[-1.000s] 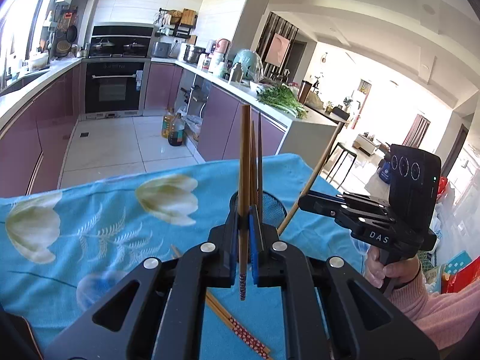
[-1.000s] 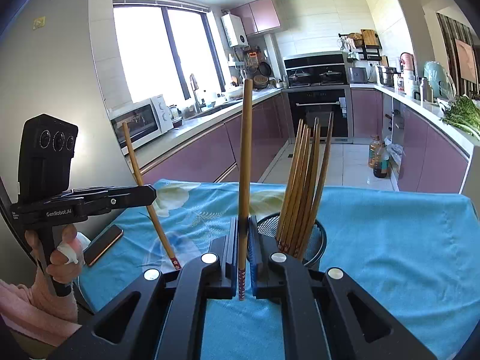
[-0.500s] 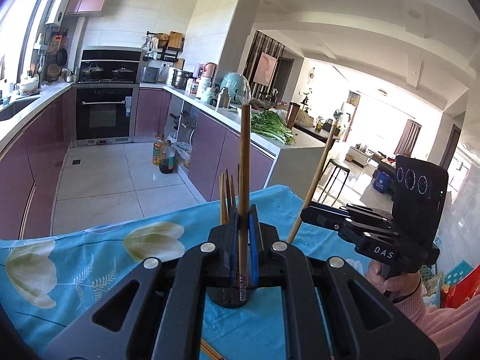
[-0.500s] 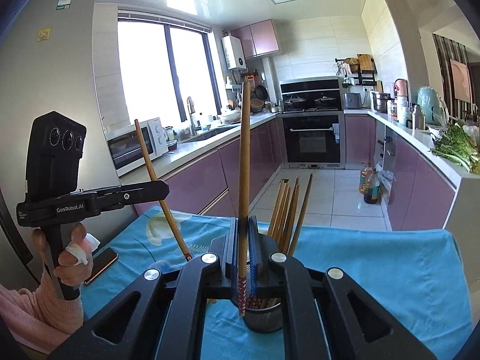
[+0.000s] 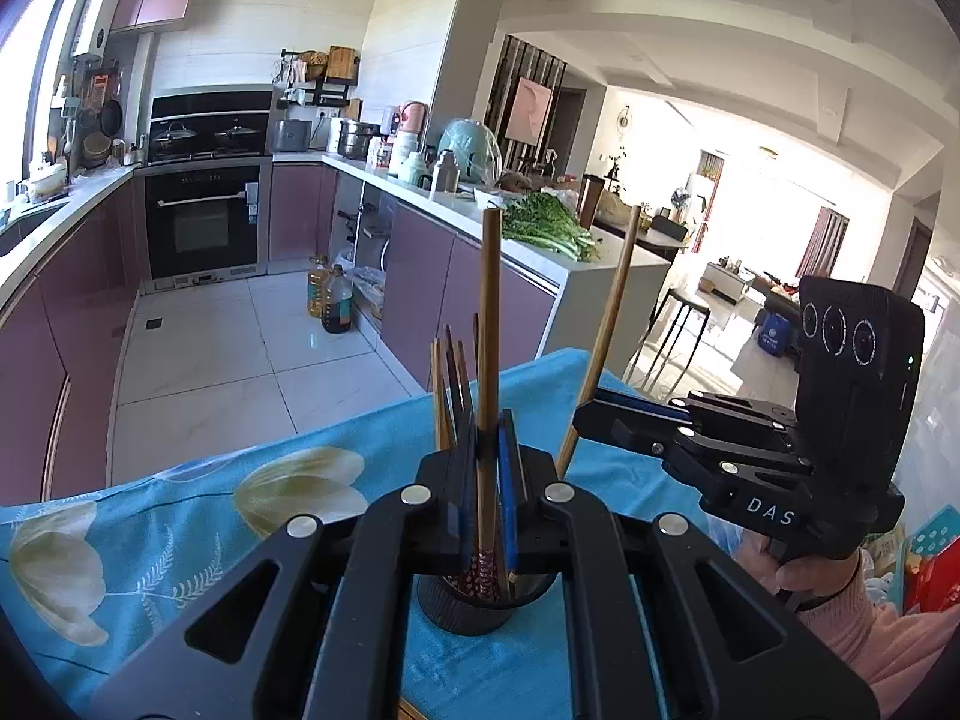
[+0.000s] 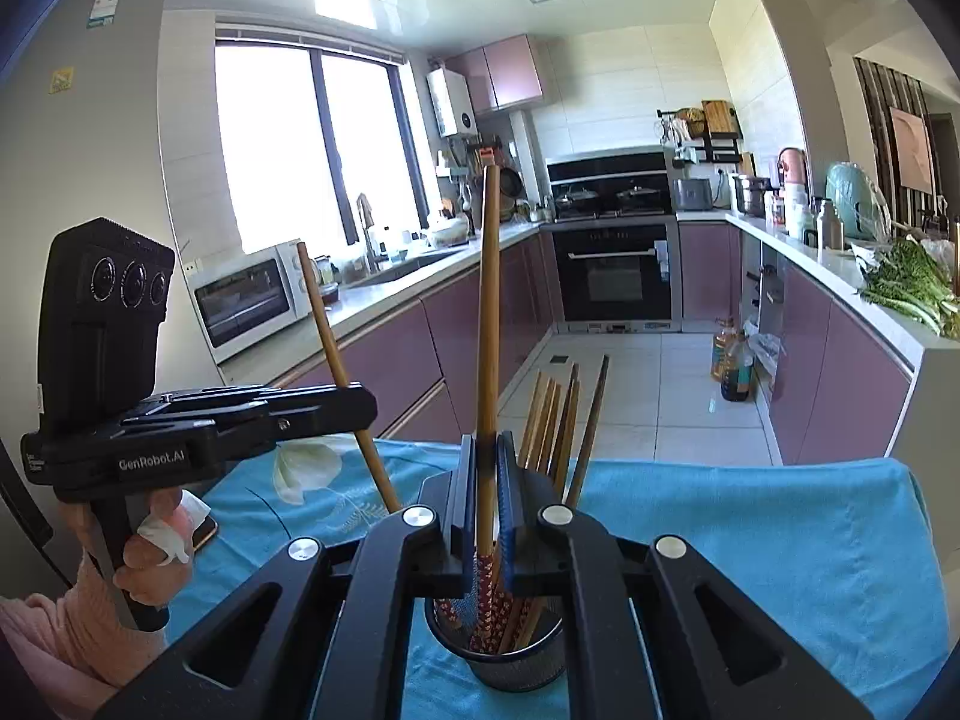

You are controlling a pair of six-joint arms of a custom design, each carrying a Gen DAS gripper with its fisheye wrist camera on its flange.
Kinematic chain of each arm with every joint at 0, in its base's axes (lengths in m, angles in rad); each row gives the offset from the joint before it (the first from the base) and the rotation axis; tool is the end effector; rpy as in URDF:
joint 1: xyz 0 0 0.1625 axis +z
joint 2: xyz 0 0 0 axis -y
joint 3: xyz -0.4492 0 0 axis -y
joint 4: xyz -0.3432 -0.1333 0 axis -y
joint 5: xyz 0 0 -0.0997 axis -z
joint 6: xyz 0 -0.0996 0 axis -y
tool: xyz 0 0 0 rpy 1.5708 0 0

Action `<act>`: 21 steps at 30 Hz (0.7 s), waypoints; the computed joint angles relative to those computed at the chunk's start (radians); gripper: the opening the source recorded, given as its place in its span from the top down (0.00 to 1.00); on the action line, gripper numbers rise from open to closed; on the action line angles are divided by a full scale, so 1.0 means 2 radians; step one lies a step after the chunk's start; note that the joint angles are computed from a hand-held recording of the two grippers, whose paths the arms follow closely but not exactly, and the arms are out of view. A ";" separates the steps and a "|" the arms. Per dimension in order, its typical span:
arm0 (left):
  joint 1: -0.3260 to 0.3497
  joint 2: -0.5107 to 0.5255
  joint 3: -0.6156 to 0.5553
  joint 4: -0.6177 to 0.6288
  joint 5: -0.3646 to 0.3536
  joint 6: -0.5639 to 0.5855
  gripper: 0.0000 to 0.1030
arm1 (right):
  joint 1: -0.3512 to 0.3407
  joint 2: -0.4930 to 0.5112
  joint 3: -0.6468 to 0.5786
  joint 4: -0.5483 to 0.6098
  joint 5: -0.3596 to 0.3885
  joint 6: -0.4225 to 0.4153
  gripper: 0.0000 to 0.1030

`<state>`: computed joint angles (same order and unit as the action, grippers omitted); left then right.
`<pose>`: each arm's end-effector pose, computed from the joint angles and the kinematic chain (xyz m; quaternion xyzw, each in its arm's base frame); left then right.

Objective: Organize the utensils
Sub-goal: 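Lower both chopsticks into the mesh cup and open both grippers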

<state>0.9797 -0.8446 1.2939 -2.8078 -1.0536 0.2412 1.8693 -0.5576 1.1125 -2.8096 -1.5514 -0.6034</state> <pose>-0.2603 -0.7154 0.3589 0.2711 0.8562 -0.4064 0.1680 0.3684 -0.7373 0.2052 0.4135 -0.8465 0.3328 0.0419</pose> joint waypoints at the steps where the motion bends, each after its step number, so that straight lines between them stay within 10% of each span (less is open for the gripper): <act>1: 0.001 0.003 -0.002 0.007 0.003 -0.001 0.93 | -0.001 0.003 -0.004 0.006 -0.004 0.001 0.95; 21: 0.027 0.051 -0.065 0.118 0.016 -0.025 0.93 | -0.007 0.032 -0.039 0.077 -0.044 0.032 0.95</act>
